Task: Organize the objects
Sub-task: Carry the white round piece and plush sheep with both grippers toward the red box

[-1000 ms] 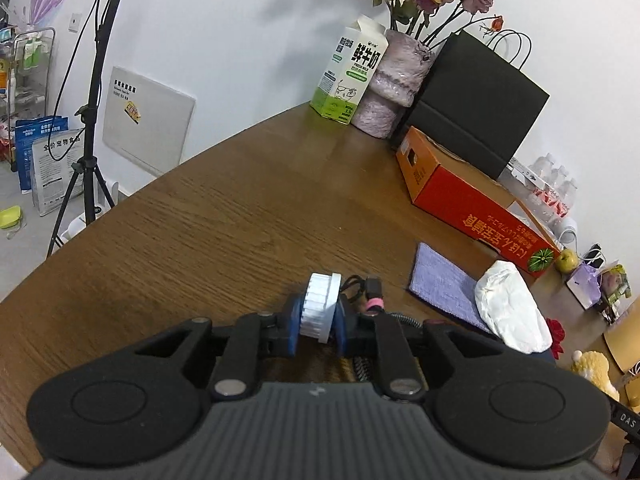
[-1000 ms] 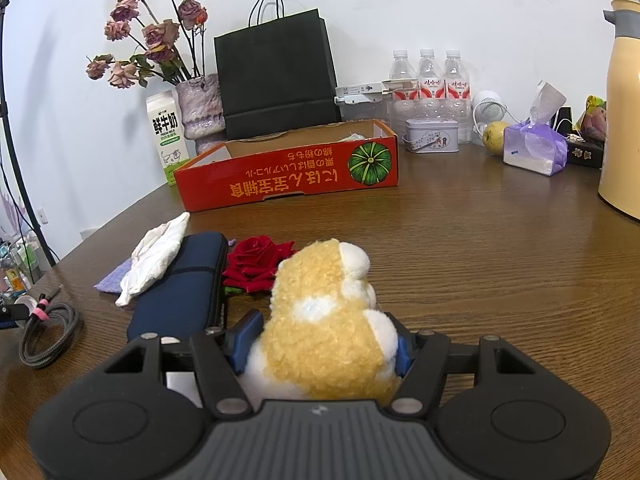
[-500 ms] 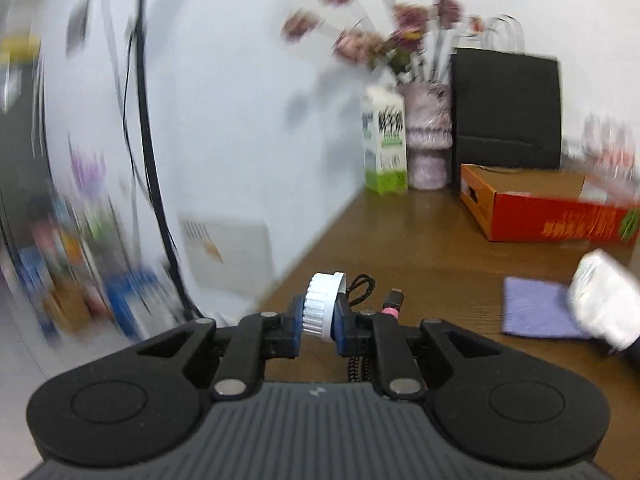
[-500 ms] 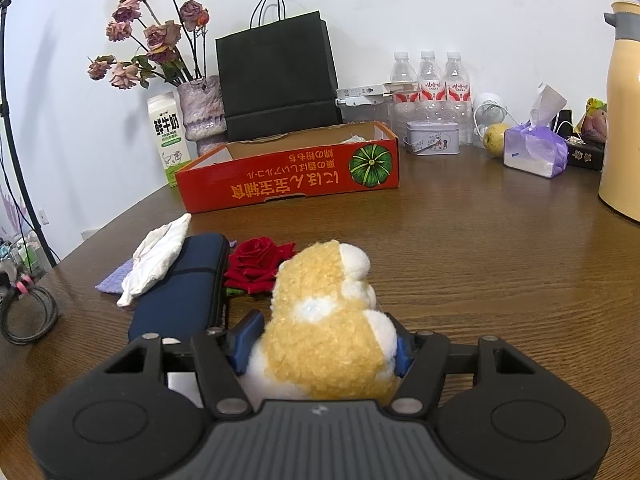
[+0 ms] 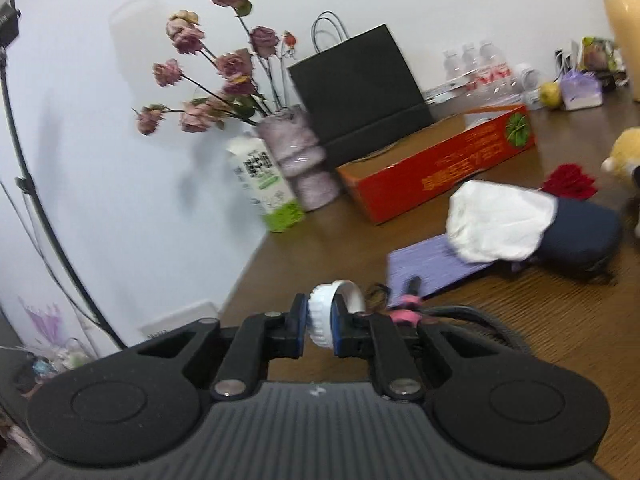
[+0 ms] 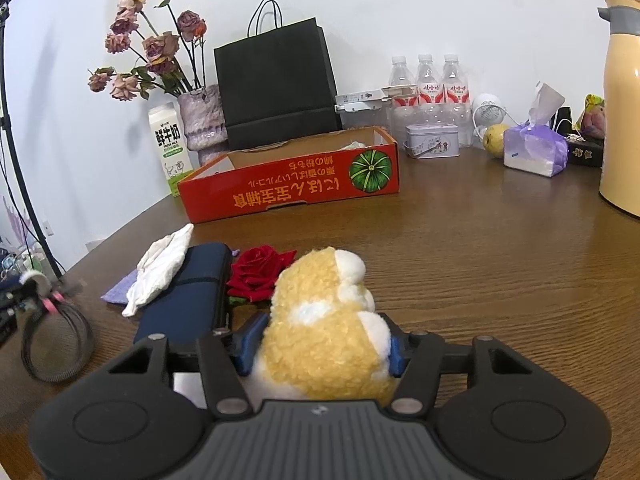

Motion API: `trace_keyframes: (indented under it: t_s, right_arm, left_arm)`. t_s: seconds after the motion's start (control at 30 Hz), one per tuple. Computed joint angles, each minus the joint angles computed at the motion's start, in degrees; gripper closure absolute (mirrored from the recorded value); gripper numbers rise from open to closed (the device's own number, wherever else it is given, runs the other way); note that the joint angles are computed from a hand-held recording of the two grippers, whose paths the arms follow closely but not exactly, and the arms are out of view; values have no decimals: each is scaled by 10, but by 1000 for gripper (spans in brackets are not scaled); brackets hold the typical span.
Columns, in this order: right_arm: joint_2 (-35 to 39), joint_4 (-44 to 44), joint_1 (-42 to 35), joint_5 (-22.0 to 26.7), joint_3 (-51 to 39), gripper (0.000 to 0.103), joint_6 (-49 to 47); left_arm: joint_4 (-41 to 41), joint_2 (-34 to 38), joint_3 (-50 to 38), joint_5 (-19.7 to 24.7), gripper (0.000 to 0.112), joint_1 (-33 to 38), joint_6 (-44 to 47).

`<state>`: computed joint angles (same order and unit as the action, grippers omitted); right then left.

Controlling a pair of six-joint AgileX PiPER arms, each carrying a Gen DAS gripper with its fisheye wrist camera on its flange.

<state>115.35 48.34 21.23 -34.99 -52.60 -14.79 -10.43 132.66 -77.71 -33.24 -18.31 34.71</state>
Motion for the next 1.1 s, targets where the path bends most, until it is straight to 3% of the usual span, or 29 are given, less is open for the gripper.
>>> trace_keyframes:
  t_s: [0.1,0.17,0.3,0.7,0.87,1.1]
  right_arm:
    - [-1,-3,-2,0,1,47,-1]
    - [-2,-6,-3,1,1,47,0]
    - [-4,-17,-3,-7,8,49,12]
    - [-20,-74,-18,-8,16,57,57]
    - [-38,-105,-26,-14,24,57,82]
    - [-54,-123,-38,-4,4,57,79]
  left_arm:
    - [-57,9,-7,-44,101,-13,43]
    - [-62,3,-1,-47,101,-12,48]
    - [-52,-5,-7,-17,101,-6,21]
    - [87,-52,-19,91,101,1,-213]
    - [159,-62,-30,104,101,-3,-313]
    - [163,-61,-79,151,101,-23,-355]
